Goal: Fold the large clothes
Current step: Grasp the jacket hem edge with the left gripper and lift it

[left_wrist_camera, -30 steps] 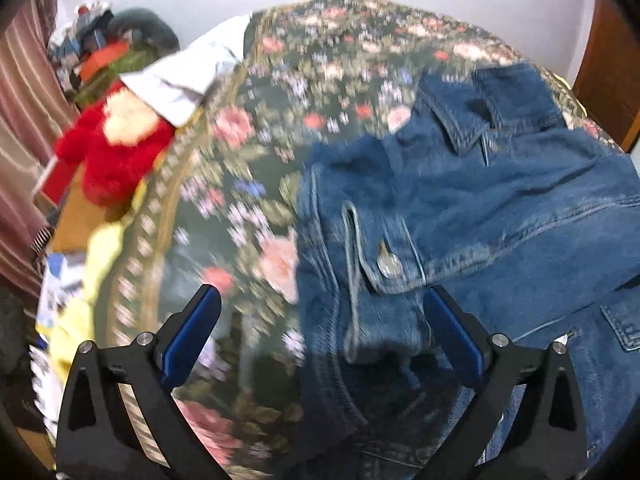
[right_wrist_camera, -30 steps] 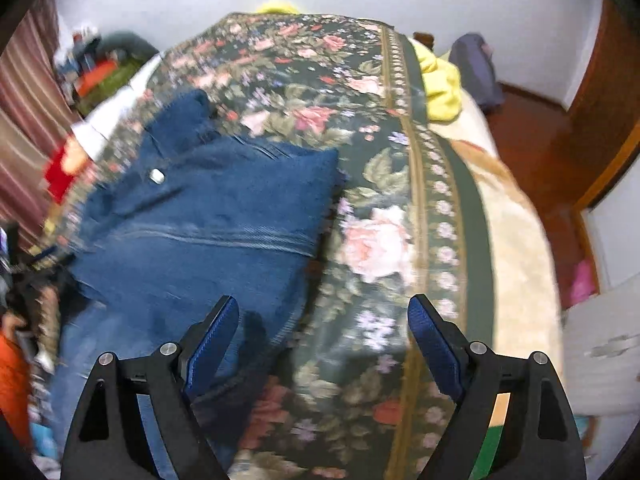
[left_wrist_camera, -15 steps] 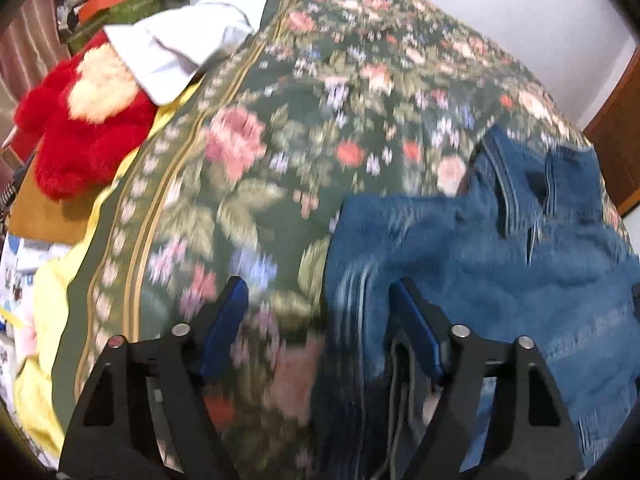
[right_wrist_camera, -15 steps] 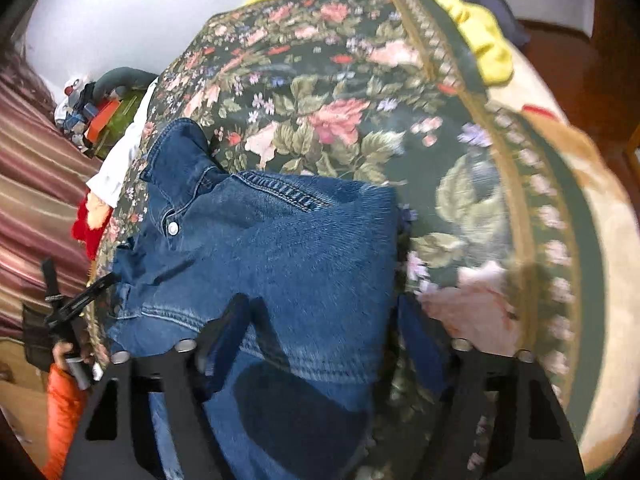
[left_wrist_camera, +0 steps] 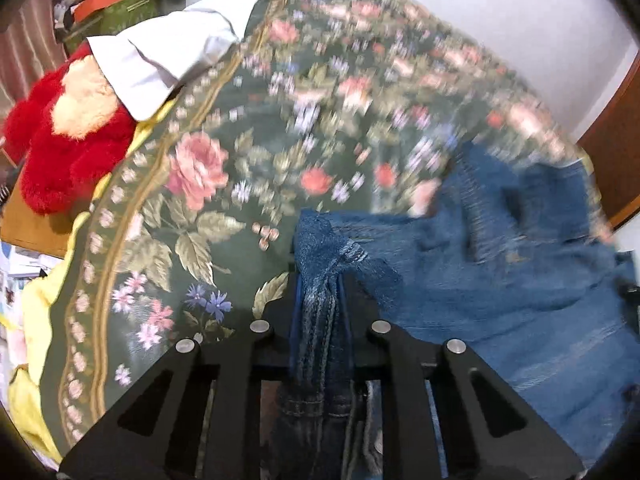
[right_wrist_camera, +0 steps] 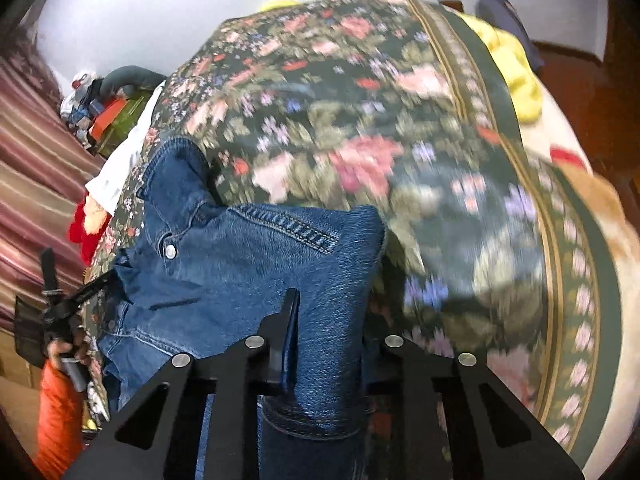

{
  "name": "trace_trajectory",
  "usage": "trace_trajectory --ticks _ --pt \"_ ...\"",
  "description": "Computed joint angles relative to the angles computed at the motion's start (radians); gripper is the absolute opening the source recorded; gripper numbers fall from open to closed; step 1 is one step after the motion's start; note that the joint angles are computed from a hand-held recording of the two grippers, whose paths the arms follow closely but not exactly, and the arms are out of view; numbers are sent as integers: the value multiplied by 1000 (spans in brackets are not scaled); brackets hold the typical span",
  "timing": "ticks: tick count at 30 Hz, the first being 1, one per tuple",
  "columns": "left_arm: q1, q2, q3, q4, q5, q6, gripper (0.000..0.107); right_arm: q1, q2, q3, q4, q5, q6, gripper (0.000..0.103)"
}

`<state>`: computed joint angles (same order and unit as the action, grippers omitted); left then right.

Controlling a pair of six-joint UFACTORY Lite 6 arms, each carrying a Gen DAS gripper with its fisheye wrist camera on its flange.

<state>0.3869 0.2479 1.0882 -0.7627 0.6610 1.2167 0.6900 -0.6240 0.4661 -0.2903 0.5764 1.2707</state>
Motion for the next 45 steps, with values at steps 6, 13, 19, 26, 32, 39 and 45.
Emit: trace_trajectory --ticks 6,13,19,26,32,39,45 --pt "46 -52 59 -14 24 28 16 -48 259 239 -106 -2 -72 17" --pt "25 212 224 108 -138 -129 17 -104 567 473 -182 -30 -100 18" --pt "37 222 158 -61 -218 91 20 -135 566 404 -223 -61 -44 54" --pt "39 138 118 36 -207 6 27 -123 347 303 -183 94 -68 85" --pt "114 -128 -23 -14 -91 117 27 80 150 340 -210 341 31 85" --pt "308 -412 -76 -51 194 198 27 551 182 586 -379 705 319 86" --pt "551 -539 -90 -86 449 332 45 883 365 834 -489 956 465 91"
